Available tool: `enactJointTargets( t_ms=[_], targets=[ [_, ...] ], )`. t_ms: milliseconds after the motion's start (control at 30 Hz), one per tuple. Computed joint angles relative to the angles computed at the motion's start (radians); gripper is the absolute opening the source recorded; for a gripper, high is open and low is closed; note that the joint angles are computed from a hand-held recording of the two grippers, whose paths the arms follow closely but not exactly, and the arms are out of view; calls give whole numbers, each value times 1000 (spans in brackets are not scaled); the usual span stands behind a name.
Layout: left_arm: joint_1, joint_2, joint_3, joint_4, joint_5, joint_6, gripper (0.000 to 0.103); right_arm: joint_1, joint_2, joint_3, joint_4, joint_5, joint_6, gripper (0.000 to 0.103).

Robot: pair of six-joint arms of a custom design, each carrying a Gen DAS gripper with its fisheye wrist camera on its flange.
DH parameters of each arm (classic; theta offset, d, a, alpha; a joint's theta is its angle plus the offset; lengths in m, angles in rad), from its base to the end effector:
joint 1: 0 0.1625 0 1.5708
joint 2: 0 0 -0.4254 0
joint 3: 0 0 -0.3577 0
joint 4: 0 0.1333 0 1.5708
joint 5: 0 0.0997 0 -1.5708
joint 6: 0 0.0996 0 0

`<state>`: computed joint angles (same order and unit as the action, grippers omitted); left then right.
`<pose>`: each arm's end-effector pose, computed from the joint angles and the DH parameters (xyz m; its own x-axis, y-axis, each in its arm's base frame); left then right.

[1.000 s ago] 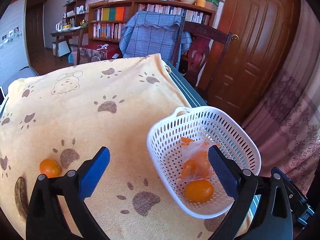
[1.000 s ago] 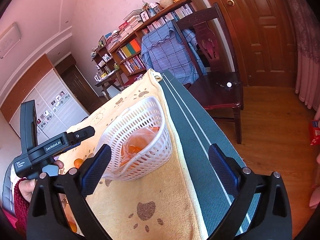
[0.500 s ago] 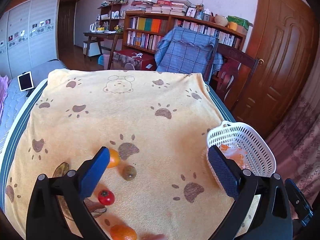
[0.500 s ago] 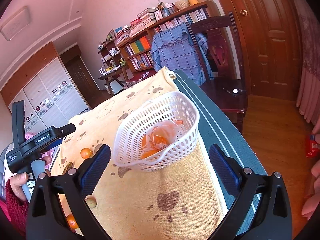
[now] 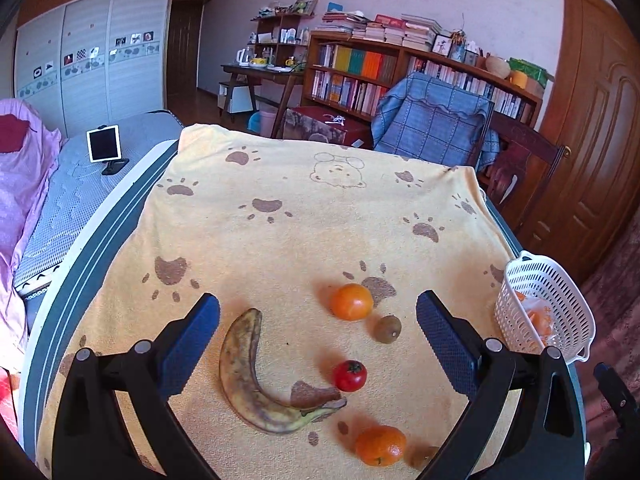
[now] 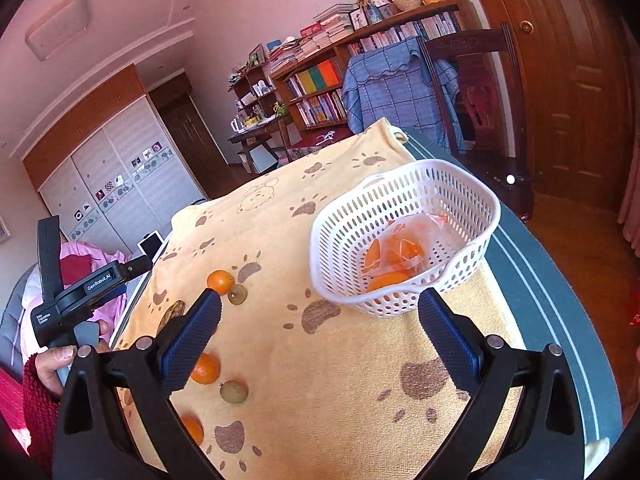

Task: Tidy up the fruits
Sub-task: 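Grasp a kiwi with the right tool while the left tool approaches an orange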

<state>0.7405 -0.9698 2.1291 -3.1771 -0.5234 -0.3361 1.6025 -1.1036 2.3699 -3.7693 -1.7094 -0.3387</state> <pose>-0.2173 -0.4961 0.1837 -0.7988 -0.0908 -0.5948 0.4260 0.6127 -0.6657 0.1333 -0.4335 0.2223 -0.9307 -0.1230 0.3445 -0.3479 0.5883 -0.7300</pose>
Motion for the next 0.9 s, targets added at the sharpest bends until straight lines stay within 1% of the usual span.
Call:
enactJointTargets(
  t_ms=[133,200,267,300,400,500,600,733,900],
  targets=[
    [9,-30,36,6,32,-17,98,33,35,-12,21,-51,-11,100],
    [22,-44,41,53,46,-62,98,43,42,-15,44,-48,-22,100],
    [39,-64,44,133,46,-137,98,54,51,-18,56,-47,-33,100],
    [50,-71,44,158,39,-164,98,58,56,-19,61,-46,-35,100],
    [76,-83,60,156,-7,-183,98,69,64,-28,88,-47,-36,100],
    [95,-84,64,189,-28,-219,98,75,73,-30,108,-50,-32,100],
    [108,-81,68,192,-45,-227,98,82,78,-34,128,-56,-35,100],
    [109,-78,76,188,-59,-226,98,84,86,-30,144,-55,-50,100],
    [92,-69,85,187,-60,-213,98,84,108,-27,169,-64,-78,100]
  ],
)
